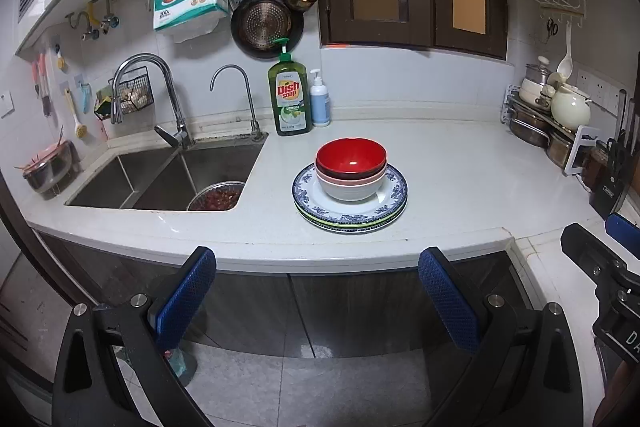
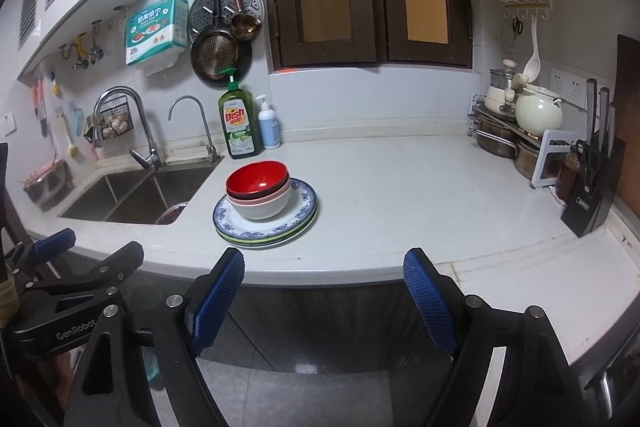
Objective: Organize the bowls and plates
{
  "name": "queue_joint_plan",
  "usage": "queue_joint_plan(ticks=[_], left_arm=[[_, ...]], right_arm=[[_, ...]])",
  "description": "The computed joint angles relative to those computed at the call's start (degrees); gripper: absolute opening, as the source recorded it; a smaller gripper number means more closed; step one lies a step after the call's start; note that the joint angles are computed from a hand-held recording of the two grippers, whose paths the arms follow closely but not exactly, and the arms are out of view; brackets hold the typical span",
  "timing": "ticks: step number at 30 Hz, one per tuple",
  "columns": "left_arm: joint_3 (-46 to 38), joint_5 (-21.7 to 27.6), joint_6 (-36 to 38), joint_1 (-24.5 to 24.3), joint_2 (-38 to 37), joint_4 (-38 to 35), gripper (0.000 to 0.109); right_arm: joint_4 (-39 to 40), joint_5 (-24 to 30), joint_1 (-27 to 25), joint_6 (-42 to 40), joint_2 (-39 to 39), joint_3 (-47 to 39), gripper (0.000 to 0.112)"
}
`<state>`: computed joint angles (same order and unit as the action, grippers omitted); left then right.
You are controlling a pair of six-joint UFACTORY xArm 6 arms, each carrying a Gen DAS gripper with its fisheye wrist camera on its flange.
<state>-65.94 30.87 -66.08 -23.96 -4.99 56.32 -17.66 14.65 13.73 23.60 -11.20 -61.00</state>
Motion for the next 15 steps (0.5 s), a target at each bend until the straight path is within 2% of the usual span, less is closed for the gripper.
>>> queue_joint_plan(ticks=[15], left_arm=[[1.22, -0.21, -1.07, -0.77, -1.42, 0.97, 0.103]], right_arm=[[-2.16, -0.02, -0.19, 1.45, -1.98, 1.33, 0.083]])
